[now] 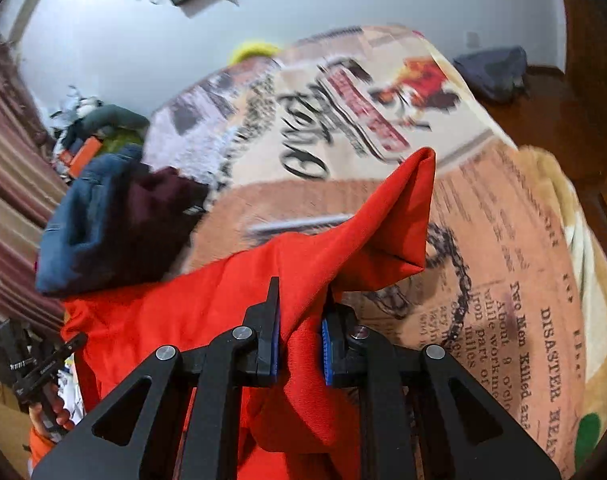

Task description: Fold large clothes

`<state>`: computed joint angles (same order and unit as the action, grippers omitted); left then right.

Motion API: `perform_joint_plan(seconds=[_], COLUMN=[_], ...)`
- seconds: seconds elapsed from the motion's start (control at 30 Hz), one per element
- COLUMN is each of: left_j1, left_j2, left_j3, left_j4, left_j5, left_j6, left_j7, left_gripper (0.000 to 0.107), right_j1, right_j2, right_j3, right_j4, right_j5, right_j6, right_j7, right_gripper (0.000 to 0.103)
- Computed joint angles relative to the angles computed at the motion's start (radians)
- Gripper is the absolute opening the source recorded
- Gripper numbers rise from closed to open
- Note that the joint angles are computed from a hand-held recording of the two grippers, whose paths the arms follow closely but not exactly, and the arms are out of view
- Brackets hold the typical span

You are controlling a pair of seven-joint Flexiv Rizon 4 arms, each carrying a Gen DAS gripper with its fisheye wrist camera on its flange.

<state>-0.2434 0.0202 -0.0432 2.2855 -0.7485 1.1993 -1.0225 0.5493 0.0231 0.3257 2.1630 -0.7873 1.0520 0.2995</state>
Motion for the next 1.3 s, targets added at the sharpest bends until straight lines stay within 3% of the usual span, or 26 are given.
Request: perform_joint_plan(seconds=[0.23, 0.33, 0.5, 0.8, 0.87, 0.93, 1.0, 1.07, 1.13, 1.3], left_j1=[0.02, 0.028, 0.039, 0.024, 0.016, 0.012, 0.014, 0.019, 0.036, 0.048], left_j2=[-0.044, -0.027, 0.039, 0.208, 0.251, 0.282, 0.319, 0.358, 0.397, 0.453], left_j3=[-0.007, -0.001, 0.009, 0.039, 0.051, 0.06, 0.062, 0.061, 0.057, 0.095], left_j4=[-0.002, -0.006, -0.012, 0.031, 0.042, 0.046, 0.053, 0.063, 0.073, 0.108], left_j5=[0.064, 0.165, 0.397, 0.458, 0.45, 0.443, 0.457, 0.483, 0.52, 0.538], left_j6=[-0.011, -0.027, -0.062, -0.118, -0.137, -0.158, -0.179, -0.198, -0.226, -0.326], left_j7=[-0.055, -0.111, -0.223, -0.216, -0.203, -0.195, -0.188, -0.187, -0.205, -0.176], left_gripper=[0.02, 0.021, 0.02, 0.022, 0.027, 0.036, 0.042, 0.053, 0.076, 0.081], right_j1=[0.017, 0.027, 0.046, 0.092, 0.104, 0.114, 0.129, 0.147, 0.165, 0.2], right_j2=[-0.012, 0.002, 0.04, 0.131, 0.148, 0.156, 0.16, 0.16, 0.162, 0.172], right_j3=[0.01, 0.018, 0.044, 0.115, 0.133, 0.146, 0.165, 0.184, 0.193, 0.215], right_j4=[-0.007, -0.014, -0.038, -0.111, -0.122, -0.131, -0.145, -0.16, -0.162, -0.137], right_j5=[0.109, 0.133, 0.167, 0.141, 0.129, 0.123, 0.116, 0.114, 0.132, 0.193], right_j6=[-0.042, -0.068, -0.163, -0.398, -0.421, -0.434, -0.475, -0.531, -0.553, -0.566], right_j7=[-0.121, -0.157, -0.189, -0.233, -0.239, -0.253, -0.268, -0.281, -0.289, -0.252], right_gripper=[0.017, 0.02, 0.021, 0.022, 0.024, 0.031, 0.047, 0.048, 0.049, 0.049])
